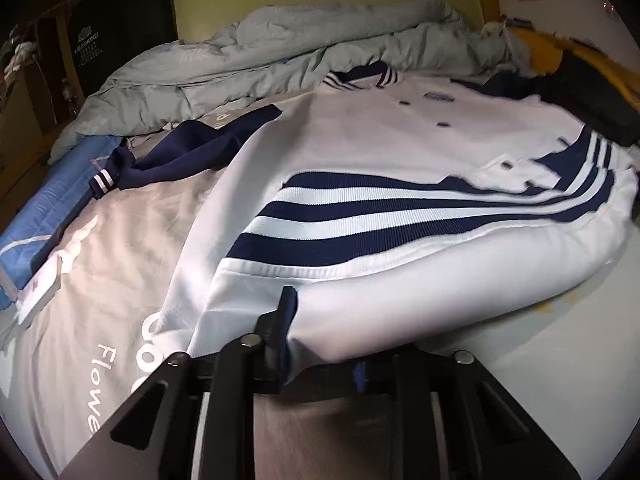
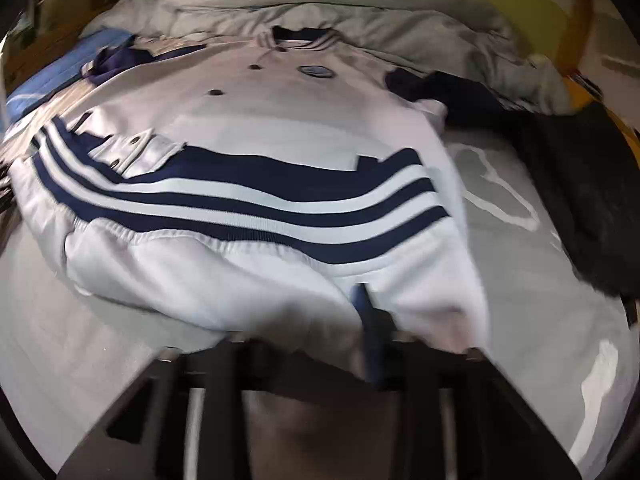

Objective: Fold large clothes

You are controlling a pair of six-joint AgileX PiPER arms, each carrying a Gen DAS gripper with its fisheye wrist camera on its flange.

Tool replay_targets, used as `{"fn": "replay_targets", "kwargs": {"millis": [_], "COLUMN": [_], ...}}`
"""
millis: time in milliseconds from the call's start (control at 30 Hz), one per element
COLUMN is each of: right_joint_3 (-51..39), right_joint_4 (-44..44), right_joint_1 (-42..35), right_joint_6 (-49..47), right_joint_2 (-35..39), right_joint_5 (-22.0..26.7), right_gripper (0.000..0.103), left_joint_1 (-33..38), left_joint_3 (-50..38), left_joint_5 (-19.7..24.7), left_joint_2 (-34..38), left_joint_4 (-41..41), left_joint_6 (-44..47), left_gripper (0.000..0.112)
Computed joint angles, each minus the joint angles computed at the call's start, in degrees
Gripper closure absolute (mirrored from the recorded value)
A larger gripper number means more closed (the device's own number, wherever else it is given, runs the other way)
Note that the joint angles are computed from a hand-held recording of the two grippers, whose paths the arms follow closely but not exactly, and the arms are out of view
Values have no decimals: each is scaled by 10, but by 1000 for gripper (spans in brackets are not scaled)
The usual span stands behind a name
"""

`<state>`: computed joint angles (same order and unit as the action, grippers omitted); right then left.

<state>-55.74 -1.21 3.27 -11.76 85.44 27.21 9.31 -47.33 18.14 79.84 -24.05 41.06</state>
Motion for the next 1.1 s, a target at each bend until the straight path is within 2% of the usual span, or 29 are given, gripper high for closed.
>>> {"fn": "replay_targets", "kwargs": {"millis": [167, 267, 333, 433, 500, 667, 833, 967, 1100], "right_joint_3": [22, 80, 124, 150, 150, 114, 42, -54, -190], "right_joint_4": [3, -8, -18, 50, 53, 27, 90, 115, 154], "right_joint_1": [16, 31, 41, 10, 9, 25, -14, -23, -42], "right_joint_6": [38, 56, 83, 23, 18, 57, -17, -42, -67], "right_joint_2": [-63, -145, -207, -262, -273, -251, -186, -109, 17], "right_joint_5": [34, 55, 75, 120, 140, 143, 155, 170, 207], "right_gripper": [86, 87, 87, 86, 84, 78, 78, 77, 76], "left_joint_1": [37, 75, 126, 147, 142, 134, 89, 66, 55], "left_joint_3": [15, 52, 79, 91, 90, 37, -44, -174, -334], "left_joint_5": [80, 148, 210, 255, 255, 287, 294, 328, 381], "left_joint_2": [-70, -152, -212, -244, -243, -196, -139, -26, 123], "left_joint_4": [-41, -65, -92, -73, -56, -34, 13, 40, 49], "left_joint_6": [27, 53, 117, 118, 99, 31, -14, -60, -116], "left_gripper": [92, 92, 92, 92, 90, 87, 87, 87, 87]}}
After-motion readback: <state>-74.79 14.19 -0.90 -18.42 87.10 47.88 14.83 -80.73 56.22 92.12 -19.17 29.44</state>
